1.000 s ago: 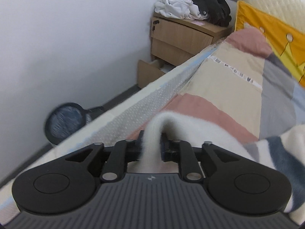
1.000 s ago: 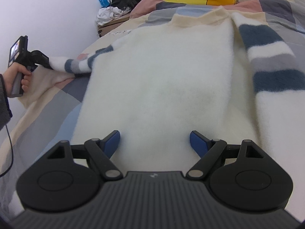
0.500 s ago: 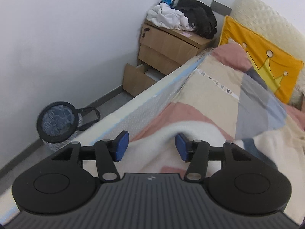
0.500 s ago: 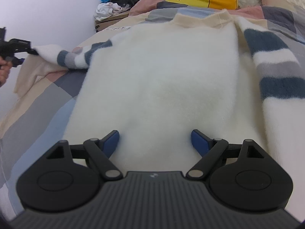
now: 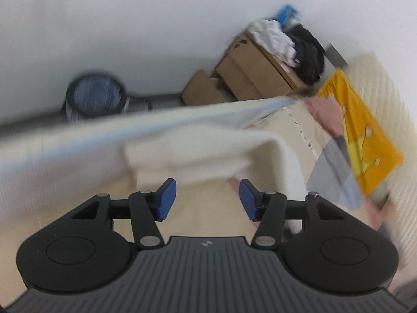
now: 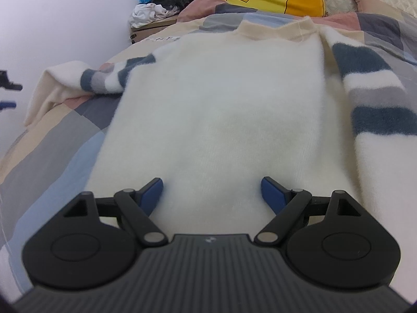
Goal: Fold large clothes
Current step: 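Lay the striped sleeve flat beside the body and open the left tool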
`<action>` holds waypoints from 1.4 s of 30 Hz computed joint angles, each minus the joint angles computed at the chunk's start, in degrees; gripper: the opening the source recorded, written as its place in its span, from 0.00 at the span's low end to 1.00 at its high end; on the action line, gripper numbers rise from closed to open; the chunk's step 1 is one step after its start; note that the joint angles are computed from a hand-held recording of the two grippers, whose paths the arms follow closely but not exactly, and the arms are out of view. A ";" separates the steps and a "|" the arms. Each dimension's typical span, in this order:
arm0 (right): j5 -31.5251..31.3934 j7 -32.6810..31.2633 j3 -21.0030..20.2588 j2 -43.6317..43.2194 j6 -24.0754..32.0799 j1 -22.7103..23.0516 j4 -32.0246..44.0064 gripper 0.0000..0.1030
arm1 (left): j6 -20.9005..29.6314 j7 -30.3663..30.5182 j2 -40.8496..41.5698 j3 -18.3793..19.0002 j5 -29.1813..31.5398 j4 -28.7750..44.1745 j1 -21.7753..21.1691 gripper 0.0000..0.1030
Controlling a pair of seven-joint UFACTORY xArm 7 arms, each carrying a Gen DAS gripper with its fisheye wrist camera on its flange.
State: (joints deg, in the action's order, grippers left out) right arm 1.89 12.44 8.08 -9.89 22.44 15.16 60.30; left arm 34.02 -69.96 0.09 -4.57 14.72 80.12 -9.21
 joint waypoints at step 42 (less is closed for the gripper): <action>0.81 5.95 0.43 -0.68 0.25 -0.31 -0.30 0.87 | -2.77 3.87 -9.97 1.61 -5.45 -12.51 7.51 0.01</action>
State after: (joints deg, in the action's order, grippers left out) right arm 2.71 18.38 8.51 -10.57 22.69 14.84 60.00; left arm 31.25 -66.09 -9.88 -2.96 9.27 67.61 -1.70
